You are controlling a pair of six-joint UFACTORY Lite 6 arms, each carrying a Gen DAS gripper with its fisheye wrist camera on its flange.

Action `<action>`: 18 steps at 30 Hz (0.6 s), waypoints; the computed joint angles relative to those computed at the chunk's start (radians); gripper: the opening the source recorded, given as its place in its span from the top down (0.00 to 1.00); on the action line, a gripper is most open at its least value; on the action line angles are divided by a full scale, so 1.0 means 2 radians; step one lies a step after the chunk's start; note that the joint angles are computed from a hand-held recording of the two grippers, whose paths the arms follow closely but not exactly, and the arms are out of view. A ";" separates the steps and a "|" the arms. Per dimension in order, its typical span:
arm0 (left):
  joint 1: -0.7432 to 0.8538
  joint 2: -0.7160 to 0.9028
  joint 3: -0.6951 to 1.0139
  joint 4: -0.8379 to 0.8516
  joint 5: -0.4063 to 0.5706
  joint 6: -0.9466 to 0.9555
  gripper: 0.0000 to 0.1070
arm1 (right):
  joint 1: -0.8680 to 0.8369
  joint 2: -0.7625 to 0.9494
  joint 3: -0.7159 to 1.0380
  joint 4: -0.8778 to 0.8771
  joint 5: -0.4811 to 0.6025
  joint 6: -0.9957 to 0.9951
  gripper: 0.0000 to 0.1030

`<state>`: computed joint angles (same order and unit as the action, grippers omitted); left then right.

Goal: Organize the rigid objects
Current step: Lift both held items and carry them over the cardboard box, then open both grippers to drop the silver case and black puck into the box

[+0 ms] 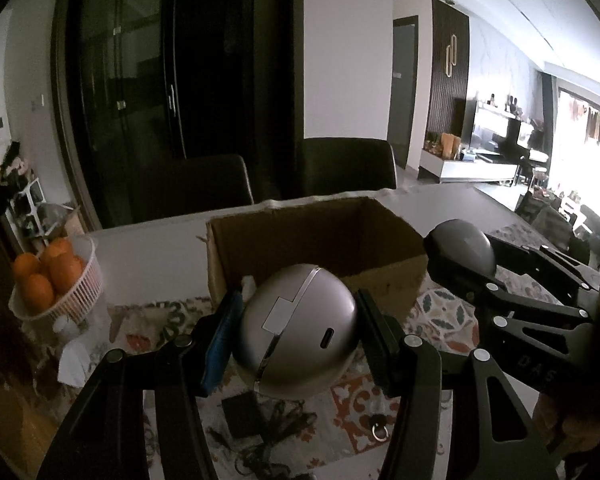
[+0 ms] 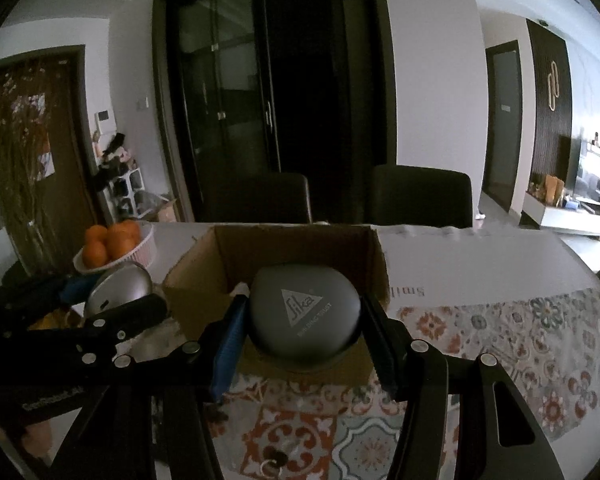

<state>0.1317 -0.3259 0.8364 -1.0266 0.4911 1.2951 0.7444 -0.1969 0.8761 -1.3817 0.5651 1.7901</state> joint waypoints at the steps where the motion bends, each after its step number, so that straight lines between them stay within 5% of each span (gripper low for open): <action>1: -0.004 0.009 0.011 0.006 -0.003 -0.007 0.47 | -0.006 0.002 0.004 0.000 -0.006 -0.003 0.45; 18: -0.050 0.154 0.161 0.097 -0.032 -0.124 0.47 | -0.112 0.102 0.120 0.096 -0.101 -0.141 0.45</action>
